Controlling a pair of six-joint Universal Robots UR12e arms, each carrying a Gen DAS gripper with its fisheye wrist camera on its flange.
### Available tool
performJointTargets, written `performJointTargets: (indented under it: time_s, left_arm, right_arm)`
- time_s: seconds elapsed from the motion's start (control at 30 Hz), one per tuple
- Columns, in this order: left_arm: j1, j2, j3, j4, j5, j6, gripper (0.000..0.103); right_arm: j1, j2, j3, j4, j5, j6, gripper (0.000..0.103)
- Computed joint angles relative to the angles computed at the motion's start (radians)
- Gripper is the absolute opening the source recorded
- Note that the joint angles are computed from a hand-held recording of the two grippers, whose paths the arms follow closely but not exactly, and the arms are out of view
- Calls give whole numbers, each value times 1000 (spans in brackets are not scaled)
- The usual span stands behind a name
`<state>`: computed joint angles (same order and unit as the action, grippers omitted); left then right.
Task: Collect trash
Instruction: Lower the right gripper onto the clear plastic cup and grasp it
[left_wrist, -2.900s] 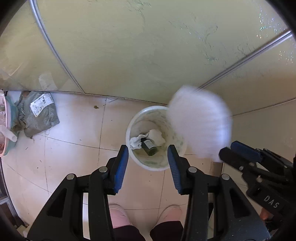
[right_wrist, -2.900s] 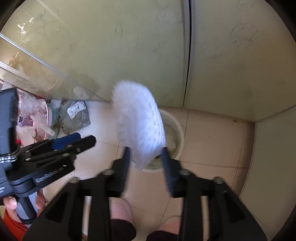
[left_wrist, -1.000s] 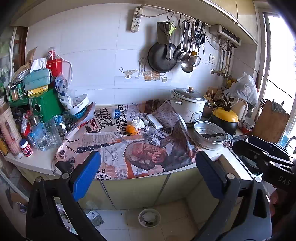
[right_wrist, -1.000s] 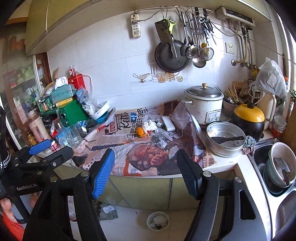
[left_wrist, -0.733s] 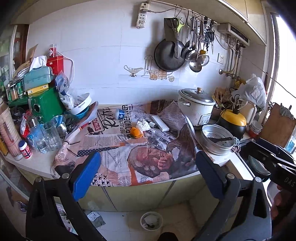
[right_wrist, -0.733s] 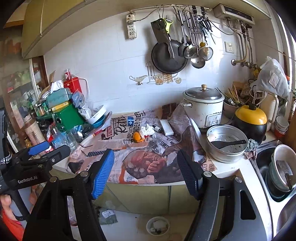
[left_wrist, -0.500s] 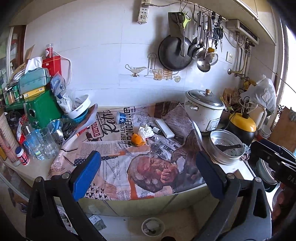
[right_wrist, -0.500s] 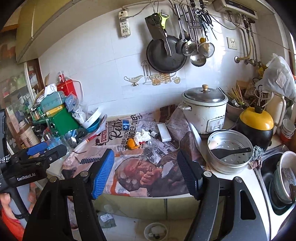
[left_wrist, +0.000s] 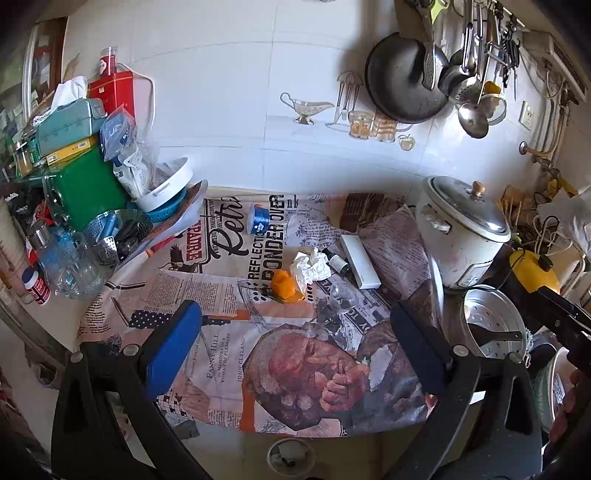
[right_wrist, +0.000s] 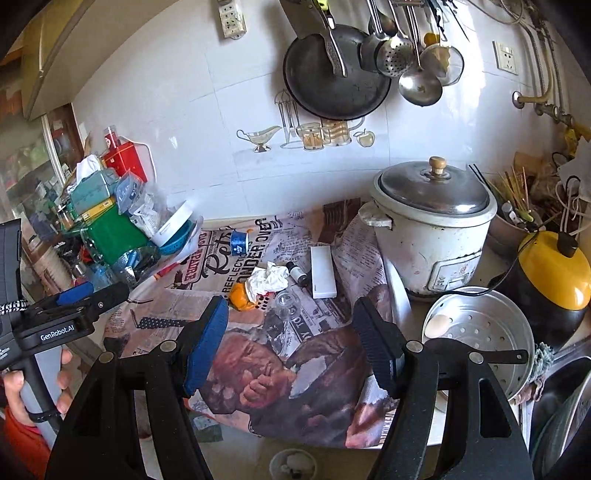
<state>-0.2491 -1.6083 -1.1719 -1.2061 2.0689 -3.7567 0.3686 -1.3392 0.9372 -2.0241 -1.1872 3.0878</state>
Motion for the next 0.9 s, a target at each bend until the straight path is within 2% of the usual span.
performJointTargets:
  time_s: [0.17, 0.3, 0.43, 0.6, 0.77, 0.9]
  left_arm:
    - [36, -23, 8, -45, -30, -8, 103]
    - [76, -29, -2, -48, -77, 12, 103]
    - [122, -24, -23, -20, -126, 70, 103]
    - [197, -17, -44, -10, -210, 134, 103]
    - [266, -30, -56, -43, -294, 182, 103]
    - [298, -51, -68, -63, -355, 206, 103]
  right_arm:
    - [-5, 54, -63, 77, 38, -3, 67]
    - [10, 97, -108, 120, 20, 2, 67]
    - [39, 141, -151, 167, -6, 22, 67]
    - [82, 228, -259, 268, -49, 36, 67]
    - [110, 328, -384, 386, -94, 65, 67]
    - [120, 399, -465, 491, -107, 95, 67]
